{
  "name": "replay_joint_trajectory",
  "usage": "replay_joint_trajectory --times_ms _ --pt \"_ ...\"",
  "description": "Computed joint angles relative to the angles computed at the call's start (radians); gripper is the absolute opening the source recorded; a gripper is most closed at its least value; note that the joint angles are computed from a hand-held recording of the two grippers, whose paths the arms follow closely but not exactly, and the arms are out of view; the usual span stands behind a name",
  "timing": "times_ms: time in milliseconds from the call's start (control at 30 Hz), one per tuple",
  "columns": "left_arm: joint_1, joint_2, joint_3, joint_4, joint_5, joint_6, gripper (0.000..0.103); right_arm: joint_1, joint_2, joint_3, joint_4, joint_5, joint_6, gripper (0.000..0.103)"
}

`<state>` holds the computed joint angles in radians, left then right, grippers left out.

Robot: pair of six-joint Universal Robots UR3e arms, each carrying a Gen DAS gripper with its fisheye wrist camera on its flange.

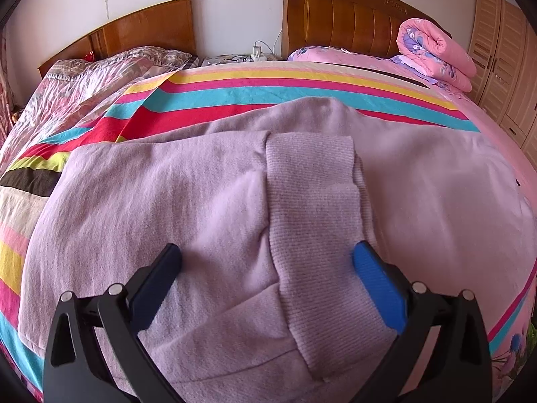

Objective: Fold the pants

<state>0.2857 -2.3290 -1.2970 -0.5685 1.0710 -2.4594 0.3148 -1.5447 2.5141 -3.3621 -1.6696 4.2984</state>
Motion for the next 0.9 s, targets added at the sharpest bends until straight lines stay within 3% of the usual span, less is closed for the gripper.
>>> replay_joint_trajectory --times_ms 133,200,267,400,467,533,600,667,733,767,800,833,900 --pt "0.003 0.004 -0.008 0.005 -0.006 0.000 0.102 -0.022 0.023 -0.032 0.022 0.103 0.014 0.087" --pt "0.005 0.005 -0.011 0.006 -0.010 0.001 0.102 -0.007 0.012 -0.055 0.081 0.033 0.080 0.079" --pt "0.009 0.014 -0.023 0.005 -0.018 0.006 0.102 -0.008 0.013 -0.050 0.076 -0.024 0.137 0.078" --pt "0.013 0.018 -0.029 0.001 -0.028 0.011 0.102 0.014 0.063 -0.147 0.161 -0.065 0.136 0.085" --pt "0.013 0.018 -0.027 -0.001 -0.029 0.012 0.102 -0.003 0.076 -0.142 0.125 0.002 0.100 0.083" --pt "0.013 0.018 -0.028 0.000 -0.029 0.012 0.102 -0.046 0.129 -0.076 -0.067 0.138 0.114 0.073" --pt "0.013 0.017 -0.028 0.000 -0.029 0.012 0.102 -0.032 0.118 -0.075 -0.045 0.084 0.122 0.066" --pt "0.014 0.018 -0.028 -0.002 -0.030 0.013 0.102 -0.020 0.145 -0.081 -0.080 0.053 0.170 0.067" --pt "0.020 0.023 -0.024 -0.021 -0.043 0.017 0.102 0.020 0.155 -0.173 0.044 0.007 0.152 0.068" --pt "0.027 0.030 -0.021 -0.042 -0.058 0.019 0.102 0.040 0.158 -0.210 0.099 -0.020 0.144 0.056" --pt "0.044 0.043 -0.018 -0.078 -0.090 0.026 0.101 0.055 0.164 -0.240 0.138 -0.037 0.149 0.031" --pt "0.063 0.063 -0.029 -0.095 -0.122 0.026 0.101 0.077 0.163 -0.243 0.156 -0.087 0.179 0.027" --pt "0.087 0.103 -0.066 -0.043 -0.131 -0.003 0.102 0.122 0.203 -0.191 -0.003 -0.167 0.244 0.023"
